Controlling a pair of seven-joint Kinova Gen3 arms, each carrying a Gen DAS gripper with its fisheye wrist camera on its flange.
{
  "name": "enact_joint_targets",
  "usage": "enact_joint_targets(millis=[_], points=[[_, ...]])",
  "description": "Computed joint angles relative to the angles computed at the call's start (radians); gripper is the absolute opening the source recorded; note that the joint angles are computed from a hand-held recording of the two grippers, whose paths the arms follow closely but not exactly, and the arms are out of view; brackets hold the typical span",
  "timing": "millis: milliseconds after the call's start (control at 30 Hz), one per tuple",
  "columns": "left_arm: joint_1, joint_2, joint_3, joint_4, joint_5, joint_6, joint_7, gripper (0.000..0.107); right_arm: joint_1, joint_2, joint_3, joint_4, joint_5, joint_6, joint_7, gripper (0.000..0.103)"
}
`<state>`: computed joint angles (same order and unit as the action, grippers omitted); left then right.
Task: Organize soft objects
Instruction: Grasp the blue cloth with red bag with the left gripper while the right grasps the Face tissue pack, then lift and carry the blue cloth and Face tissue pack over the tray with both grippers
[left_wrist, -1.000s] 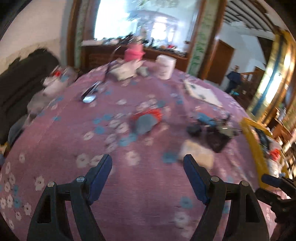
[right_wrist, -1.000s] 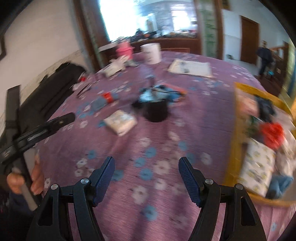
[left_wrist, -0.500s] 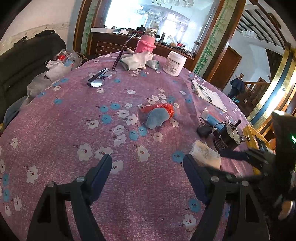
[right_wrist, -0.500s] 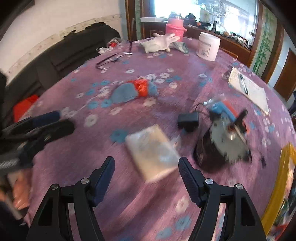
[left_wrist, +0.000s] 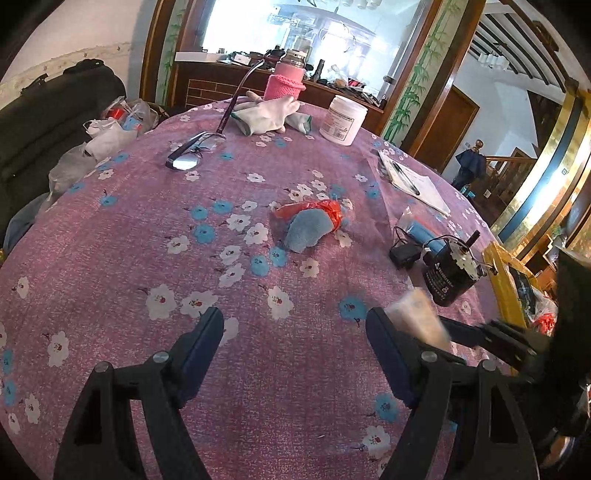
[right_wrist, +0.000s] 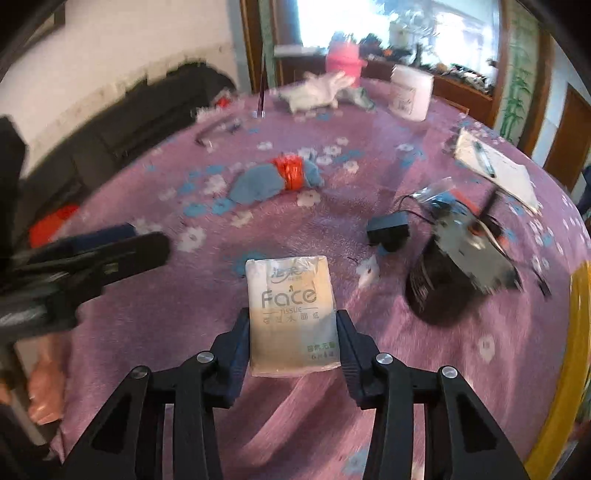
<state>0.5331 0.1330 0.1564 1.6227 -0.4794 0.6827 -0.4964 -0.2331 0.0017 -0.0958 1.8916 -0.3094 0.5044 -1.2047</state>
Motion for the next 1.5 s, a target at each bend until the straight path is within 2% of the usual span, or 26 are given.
enact_joint_targets(millis=[100, 200, 267, 333, 400, 467, 533, 633, 700, 767, 800, 867, 900, 1033, 1133, 1167, 1267, 1333, 1367, 1433, 1500], points=[[0.019, 0.012, -0.007, -0.029, 0.002, 0.039, -0.027, 0.078, -0.072, -0.052, 0.105, 0.070, -0.122, -0.072, 0.094, 0.048], [-0.006, 0.036, 0.031, -0.107, 0.053, 0.116, -0.145, 0.078, -0.160, -0.052, 0.244, 0.075, -0.244, -0.052, 0.206, 0.048], [0.020, 0.052, -0.004, -0.178, 0.079, 0.167, -0.200, 0.078, -0.225, -0.052, 0.337, 0.080, -0.325, -0.043, 0.286, 0.048], [0.001, 0.090, 0.008, -0.271, 0.098, 0.221, -0.282, 0.078, -0.261, -0.067, 0.393, 0.093, -0.407, -0.044, 0.363, 0.048], [-0.002, 0.145, 0.008, -0.364, 0.092, 0.268, -0.354, 0.078, -0.224, -0.074, 0.377, 0.101, -0.488, -0.040, 0.435, 0.048], [0.018, 0.221, -0.028, -0.456, 0.079, 0.309, -0.401, 0.066, -0.132, -0.073, 0.310, 0.105, -0.563, -0.026, 0.499, 0.048], [-0.022, 0.293, -0.002, -0.549, 0.129, 0.361, -0.482, 0.051, -0.039, -0.070, 0.233, 0.105, -0.597, -0.014, 0.528, 0.048], [-0.031, 0.392, -0.015, -0.688, 0.198, 0.452, -0.581, 0.051, 0.078, -0.062, 0.127, 0.098, -0.626, -0.002, 0.554, 0.048], [0.002, 0.448, -0.065, -0.780, 0.199, 0.529, -0.592, 0.051, 0.085, -0.061, 0.122, 0.097, -0.631, 0.000, 0.558, 0.048], [0.005, 0.485, -0.076, -0.836, 0.216, 0.563, -0.619, 0.051, 0.090, -0.057, 0.121, 0.092, -0.631, 0.012, 0.559, 0.048], [0.029, 0.497, -0.109, -0.846, 0.202, 0.568, -0.609, 0.051, 0.094, -0.058, 0.121, 0.093, -0.632, 0.015, 0.559, 0.048], [0.028, 0.508, -0.120, -0.849, 0.216, 0.566, -0.615, 0.045, 0.098, -0.058, 0.122, 0.092, -0.642, 0.018, 0.565, 0.049], [0.024, 0.504, -0.125, -0.833, 0.229, 0.557, -0.606, 0.036, 0.100, -0.061, 0.123, 0.095, -0.650, 0.019, 0.574, 0.049], [0.040, 0.427, -0.140, -0.711, 0.227, 0.465, -0.543, 0.036, 0.104, -0.061, 0.123, 0.097, -0.664, 0.009, 0.578, 0.049], [0.046, 0.329, -0.079, -0.584, 0.161, 0.374, -0.468, 0.036, 0.103, -0.071, 0.123, 0.107, -0.667, -0.020, 0.567, 0.048], [0.075, 0.294, -0.081, -0.538, 0.124, 0.338, -0.427, 0.036, 0.102, -0.073, 0.125, 0.110, -0.670, -0.025, 0.565, 0.048], [0.206, 0.208, -0.154, -0.402, 0.024, 0.232, -0.305, 0.036, 0.095, -0.084, 0.129, 0.121, -0.678, -0.055, 0.563, 0.048], [0.293, 0.189, -0.215, -0.353, -0.020, 0.198, -0.224, 0.036, 0.083, -0.095, 0.126, 0.131, -0.668, -0.091, 0.558, 0.048], [0.320, 0.186, -0.223, -0.340, -0.053, 0.196, -0.183, 0.036, 0.076, -0.097, 0.130, 0.133, -0.667, -0.097, 0.559, 0.048], [0.321, 0.181, -0.185, -0.323, -0.108, 0.197, -0.140, 0.036, 0.066, -0.097, 0.140, 0.134, -0.664, -0.101, 0.555, 0.048], [0.278, 0.177, -0.110, -0.318, -0.153, 0.209, -0.106, 0.036, 0.058, -0.097, 0.148, 0.136, -0.668, -0.103, 0.560, 0.048]])
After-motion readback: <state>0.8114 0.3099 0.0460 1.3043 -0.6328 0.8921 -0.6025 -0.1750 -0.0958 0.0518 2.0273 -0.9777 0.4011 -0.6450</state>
